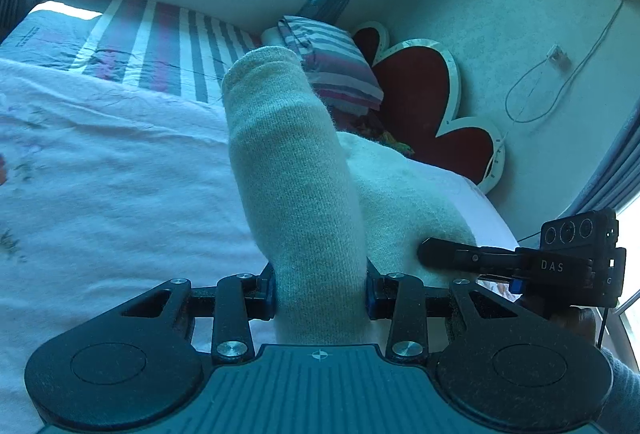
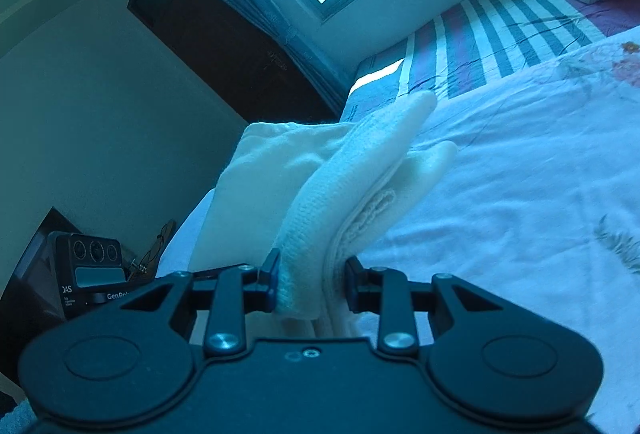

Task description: Fold small clothes

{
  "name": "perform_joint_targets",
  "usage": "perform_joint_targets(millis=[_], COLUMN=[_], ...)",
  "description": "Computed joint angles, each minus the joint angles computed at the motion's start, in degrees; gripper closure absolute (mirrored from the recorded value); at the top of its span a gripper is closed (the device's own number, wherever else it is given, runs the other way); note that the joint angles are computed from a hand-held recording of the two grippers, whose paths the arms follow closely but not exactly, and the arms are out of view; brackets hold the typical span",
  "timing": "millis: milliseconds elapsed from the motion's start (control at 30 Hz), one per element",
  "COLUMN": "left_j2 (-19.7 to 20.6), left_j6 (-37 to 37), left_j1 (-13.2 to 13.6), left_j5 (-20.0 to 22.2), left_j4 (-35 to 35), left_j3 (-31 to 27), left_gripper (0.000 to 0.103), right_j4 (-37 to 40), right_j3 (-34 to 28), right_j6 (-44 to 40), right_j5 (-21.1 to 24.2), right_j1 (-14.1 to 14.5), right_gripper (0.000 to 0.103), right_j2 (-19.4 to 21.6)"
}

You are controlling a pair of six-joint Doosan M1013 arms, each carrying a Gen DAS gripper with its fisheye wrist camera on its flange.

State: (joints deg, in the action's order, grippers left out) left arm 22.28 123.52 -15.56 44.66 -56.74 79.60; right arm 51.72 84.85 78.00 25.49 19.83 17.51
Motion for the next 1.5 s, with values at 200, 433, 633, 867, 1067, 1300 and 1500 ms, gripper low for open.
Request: perform_joint_targets(millis=[200, 433, 633, 867, 1067, 1300, 1500], left_j2=[-1.02, -0.5, 1.6, 3.22, 2.59, 6.26, 5.94], left_j6=[0.36, 0.56, 0.24, 3.73, 5.81, 4.54, 8.63], left_j1=[4.2, 7.04, 8.5, 10.05, 9.93, 9.47, 7.63], left_j5=[1.21, 2.11, 3.97, 5.15, 1.97, -3.05, -9.77], left_j4=[0.61, 0.2, -0.45, -8.96, -8.81, -11.27, -3.63], left_j3=[3.68, 5.71, 5.77, 8.13, 8.27, 3.7, 3.01], left_gripper=[0.065, 0.065, 0.065, 0.057, 0.046, 0.044, 0.049], right_j4=[-0.25, -2.04, -4.61, -4.46, -10.18, -16.28, -32.27], right_j3=[-4.07, -7.81, -9.25, -7.66, -6.45, -16.5, -18.37], right_j6=[2.59, 6.15, 10.35, 14.64, 19.58, 24.4, 26.87], right_j5=[1.42, 2.94, 3.84, 3.06, -4.01, 3.7, 4.25], right_j1=[3.06, 4.84, 5.71, 5.38, 6.19, 4.78, 6.4], right_gripper=[0.073, 0.073, 0.073, 0.068, 0.032, 0.073, 0.063], right_j2=[4.73, 8.69, 10.65, 11.77, 10.65, 16.55, 17.06])
